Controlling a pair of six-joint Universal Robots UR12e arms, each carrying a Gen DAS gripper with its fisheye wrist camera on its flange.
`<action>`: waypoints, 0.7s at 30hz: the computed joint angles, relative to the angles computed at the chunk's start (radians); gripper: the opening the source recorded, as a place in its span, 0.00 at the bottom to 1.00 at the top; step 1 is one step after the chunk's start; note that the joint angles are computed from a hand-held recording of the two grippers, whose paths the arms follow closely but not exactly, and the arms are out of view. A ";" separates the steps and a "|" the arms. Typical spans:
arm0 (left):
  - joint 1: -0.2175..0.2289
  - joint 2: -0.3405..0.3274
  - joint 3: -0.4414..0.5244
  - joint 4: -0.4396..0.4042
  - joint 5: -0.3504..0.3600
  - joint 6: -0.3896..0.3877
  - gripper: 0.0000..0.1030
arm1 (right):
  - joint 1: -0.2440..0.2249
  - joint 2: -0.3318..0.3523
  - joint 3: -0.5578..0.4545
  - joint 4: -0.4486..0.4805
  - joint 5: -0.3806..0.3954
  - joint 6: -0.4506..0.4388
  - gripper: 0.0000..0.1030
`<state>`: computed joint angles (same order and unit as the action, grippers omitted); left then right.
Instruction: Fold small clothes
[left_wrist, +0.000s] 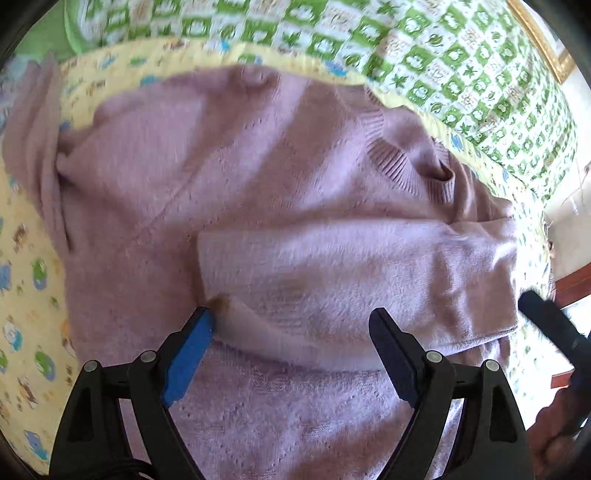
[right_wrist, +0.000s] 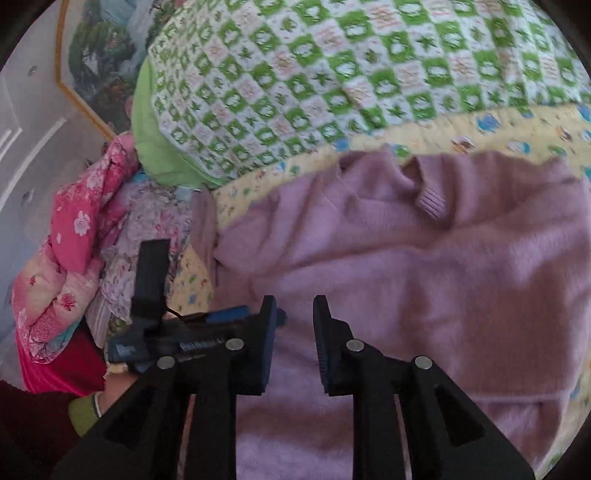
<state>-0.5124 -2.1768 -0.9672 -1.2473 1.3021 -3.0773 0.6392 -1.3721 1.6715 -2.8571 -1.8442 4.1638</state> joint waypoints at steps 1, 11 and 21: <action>0.001 -0.005 0.004 -0.012 -0.004 -0.007 0.84 | 0.007 -0.007 0.010 0.004 -0.012 0.022 0.22; -0.019 -0.030 0.016 0.049 0.034 -0.046 0.04 | 0.046 -0.107 0.131 0.130 -0.151 0.261 0.26; 0.017 0.023 -0.040 0.272 -0.060 0.011 0.05 | 0.055 -0.168 0.176 0.252 -0.272 0.399 0.29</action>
<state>-0.4955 -2.1534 -1.0074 -0.9754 1.2424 -3.0663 0.6946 -1.5396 1.8473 -2.6052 -2.1160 4.5624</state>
